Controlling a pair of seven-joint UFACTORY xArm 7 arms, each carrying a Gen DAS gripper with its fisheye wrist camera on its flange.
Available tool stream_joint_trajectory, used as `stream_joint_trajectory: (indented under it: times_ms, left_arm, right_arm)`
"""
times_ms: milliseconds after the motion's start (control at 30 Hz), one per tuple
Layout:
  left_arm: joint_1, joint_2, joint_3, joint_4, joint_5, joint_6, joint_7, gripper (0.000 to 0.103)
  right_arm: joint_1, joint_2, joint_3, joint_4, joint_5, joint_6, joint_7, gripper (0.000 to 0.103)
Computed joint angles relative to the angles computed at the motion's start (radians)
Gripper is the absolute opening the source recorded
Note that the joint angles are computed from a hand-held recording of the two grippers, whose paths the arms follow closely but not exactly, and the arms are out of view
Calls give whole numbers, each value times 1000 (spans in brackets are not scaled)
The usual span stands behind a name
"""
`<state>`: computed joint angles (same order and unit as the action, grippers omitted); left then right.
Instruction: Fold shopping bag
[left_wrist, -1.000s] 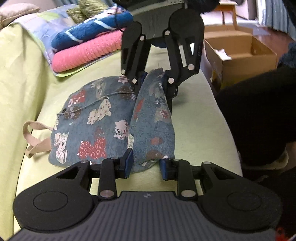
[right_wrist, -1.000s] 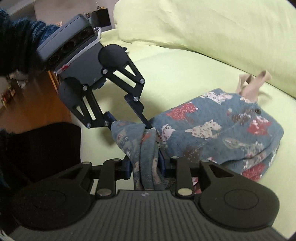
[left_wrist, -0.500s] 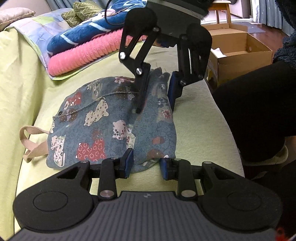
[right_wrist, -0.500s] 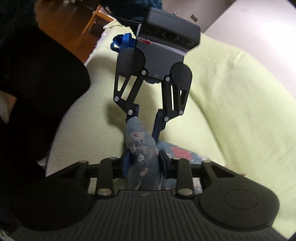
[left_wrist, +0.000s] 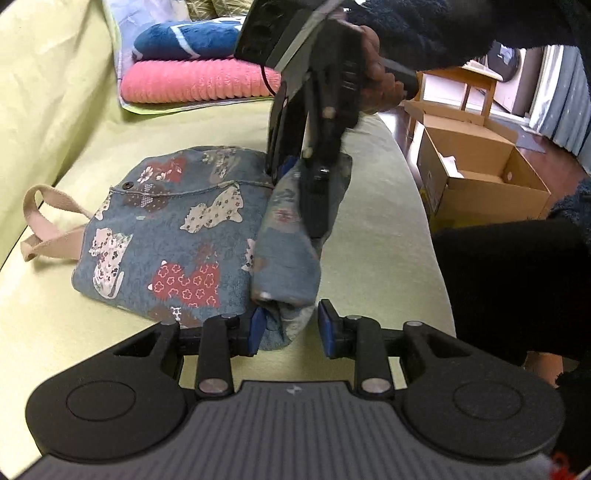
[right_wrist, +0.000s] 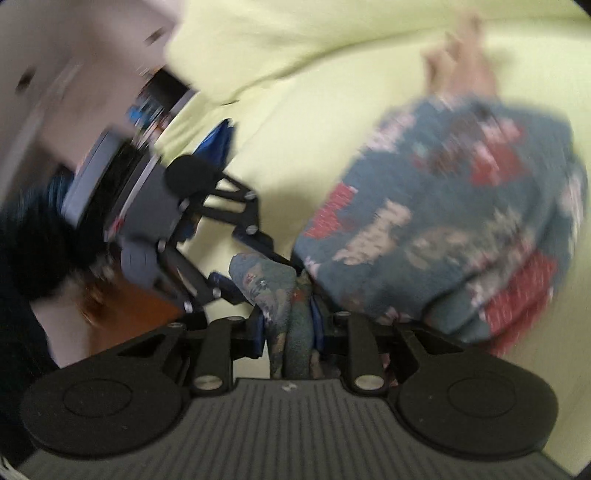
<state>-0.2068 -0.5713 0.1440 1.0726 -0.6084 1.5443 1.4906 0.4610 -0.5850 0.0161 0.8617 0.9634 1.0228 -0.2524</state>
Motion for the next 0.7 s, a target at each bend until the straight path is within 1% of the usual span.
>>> stream_joint_trajectory:
  times_ms: [33, 133, 200, 233, 267, 333, 400, 433, 533, 600, 667, 700]
  left_arm:
    - [2, 0, -1, -2, -3, -5, -5, 34]
    - [6, -19, -11, -26, -9, -31, -20, 34]
    - [10, -41, -16, -47, -13, -56, -43, 34]
    - [13, -52, -22, -54, -7, -69, -63, 34]
    - [17, -64, -29, -56, 5, -82, -81, 27]
    - [16, -88, -27, -51, 26, -101, -102, 27]
    - [14, -139, -23, -69, 20, -152, -118, 21]
    - [8, -164, -20, -79, 9, -183, -127, 21]
    - [-33, -203, -18, -95, -13, -238, -144, 21]
    - [-53, -211, -47, -121, 13, -281, -149, 20]
    - [-55, -231, -88, -179, 49, -368, -162, 19]
    - [-61, -240, -95, -197, 57, -397, -172, 19]
  right_arm:
    - [-7, 23, -18, 12, 17, 28, 55, 21]
    - [-29, 77, -17, 32, 59, 65, 208, 19]
    - [-42, 108, -19, 52, 64, 97, 249, 19]
    - [-48, 117, -19, 60, 62, 112, 261, 19]
    - [-55, 126, -20, 67, 61, 127, 271, 19]
    - [-69, 131, -16, 69, 65, 141, 284, 18]
    - [-76, 132, -7, 63, 72, 137, 291, 18]
    - [-79, 129, -3, 60, 71, 136, 292, 18]
    - [-83, 134, 6, 53, 76, 123, 293, 18]
    - [-85, 131, 7, 49, 76, 121, 296, 18]
    - [-87, 130, 6, 47, 78, 118, 298, 18]
    - [-89, 127, 9, 45, 73, 113, 304, 18]
